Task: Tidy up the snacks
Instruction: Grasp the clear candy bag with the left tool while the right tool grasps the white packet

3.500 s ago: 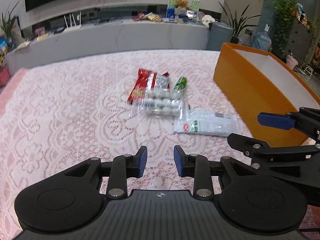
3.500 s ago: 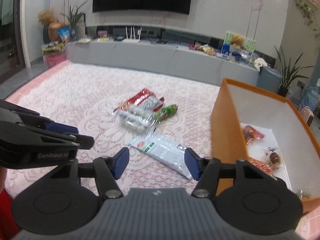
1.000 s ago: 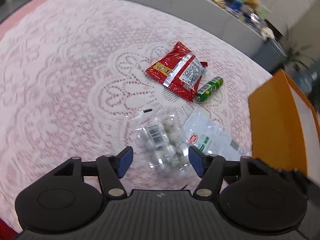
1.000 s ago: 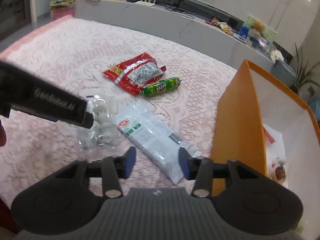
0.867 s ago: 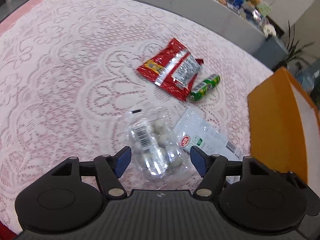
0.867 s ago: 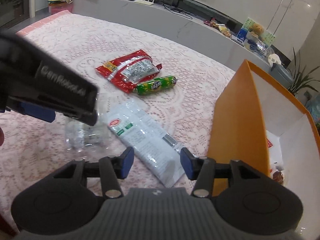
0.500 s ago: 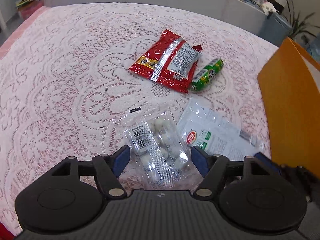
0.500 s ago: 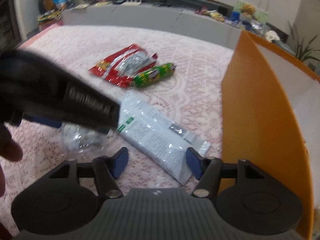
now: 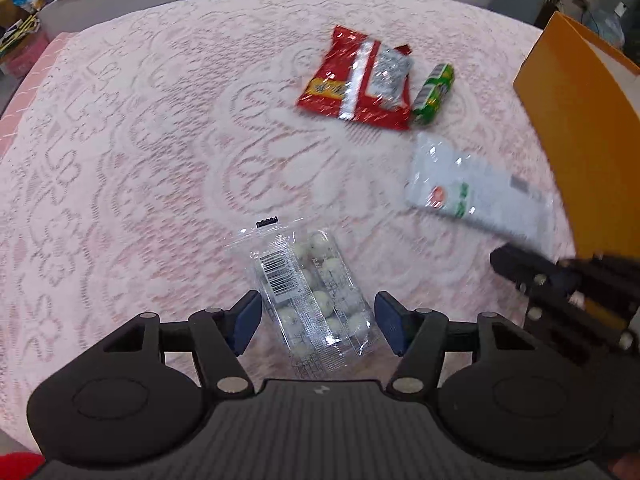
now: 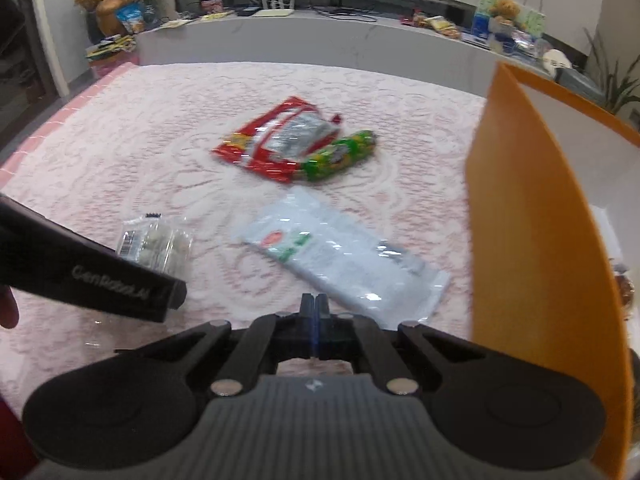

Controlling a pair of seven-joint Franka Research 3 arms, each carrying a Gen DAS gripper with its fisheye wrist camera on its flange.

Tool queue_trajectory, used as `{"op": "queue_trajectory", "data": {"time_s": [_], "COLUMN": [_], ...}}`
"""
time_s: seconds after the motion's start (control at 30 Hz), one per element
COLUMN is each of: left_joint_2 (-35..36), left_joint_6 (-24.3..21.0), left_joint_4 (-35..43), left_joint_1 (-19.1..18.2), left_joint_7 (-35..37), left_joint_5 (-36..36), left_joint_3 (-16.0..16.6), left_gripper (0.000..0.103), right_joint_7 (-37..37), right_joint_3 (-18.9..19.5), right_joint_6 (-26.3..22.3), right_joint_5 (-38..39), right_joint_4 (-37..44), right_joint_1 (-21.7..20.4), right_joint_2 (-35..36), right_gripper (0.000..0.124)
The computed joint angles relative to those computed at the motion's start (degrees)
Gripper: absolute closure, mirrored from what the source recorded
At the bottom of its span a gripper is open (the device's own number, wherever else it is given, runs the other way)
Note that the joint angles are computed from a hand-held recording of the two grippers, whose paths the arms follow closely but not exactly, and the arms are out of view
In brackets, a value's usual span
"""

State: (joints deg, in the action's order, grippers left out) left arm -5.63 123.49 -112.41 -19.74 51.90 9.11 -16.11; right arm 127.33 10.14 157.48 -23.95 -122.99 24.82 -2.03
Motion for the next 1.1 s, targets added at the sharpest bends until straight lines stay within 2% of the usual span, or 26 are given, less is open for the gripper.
{"op": "queue_trajectory", "data": {"time_s": [0.07, 0.1, 0.13, 0.2, 0.27, 0.33, 0.53, 0.6, 0.73, 0.8, 0.93, 1.0, 1.1], "left_joint_2": [-1.1, -1.6, -1.8, -1.9, -1.6, -1.4, -1.1, -0.7, -0.6, -1.0, -1.7, -1.7, -1.5], "left_joint_6": [0.7, 1.1, 1.5, 1.7, 1.6, 1.7, 2.0, 1.5, 2.0, 2.5, 3.8, 3.7, 3.4], "left_joint_4": [-1.5, -2.1, -2.5, -2.5, -2.1, -1.9, -2.0, -1.5, -1.7, -2.3, -3.5, -3.5, -3.1], "left_joint_1": [0.3, 0.4, 0.5, 0.6, 0.6, 0.6, 0.8, 0.9, 1.3, 1.4, 1.5, 1.5, 1.4], "left_joint_7": [0.6, 0.6, 0.8, 1.7, 2.6, 3.3, 4.5, 5.0, 5.2, 5.0, 4.2, 4.1, 4.2], "left_joint_5": [-1.5, -2.0, -2.5, -2.8, -2.8, -3.0, -4.5, -4.8, -6.2, -7.0, -6.9, -6.7, -6.3], "left_joint_3": [0.6, 0.8, 0.9, 0.9, 0.8, 0.8, 1.1, 1.2, 1.5, 1.6, 1.5, 1.4, 1.3], "left_gripper": [0.032, 0.032, 0.032, 0.032, 0.032, 0.032, 0.031, 0.027, 0.024, 0.022, 0.021, 0.021, 0.021], "right_joint_7": [-5.4, -9.9, -13.5, -18.3, -25.2, -30.3, -42.5, -48.1, -56.0, -57.9, -59.5, -59.0, -58.2], "right_joint_3": [-0.1, -0.2, -0.3, -0.7, -1.1, -1.5, -2.7, -2.9, -3.4, -4.0, -5.0, -5.3, -5.7], "right_joint_6": [-1.5, -3.1, -5.0, -8.6, -13.5, -17.6, -30.0, -34.4, -44.5, -47.8, -50.0, -52.7, -53.5], "right_joint_5": [2.3, 4.7, 6.6, 8.4, 13.6, 17.2, 19.3, 20.7, 22.2, 22.7, 22.0, 23.2, 24.4], "right_joint_4": [1.5, 2.6, 3.8, 6.1, 9.6, 12.7, 25.0, 30.1, 40.6, 44.2, 47.8, 50.8, 52.9], "right_joint_1": [0.4, 0.7, 0.8, 0.9, 0.8, 0.6, 0.4, 0.2, 0.6, 1.0, 2.2, 2.2, 2.2], "right_joint_2": [0.9, 1.5, 1.9, 2.6, 3.9, 5.0, 10.8, 14.0, 21.1, 23.9, 27.0, 29.1, 30.6], "right_gripper": [0.122, 0.117, 0.104, 0.09, 0.088, 0.079, 0.053, 0.048, 0.047, 0.046, 0.045, 0.045, 0.044]}}
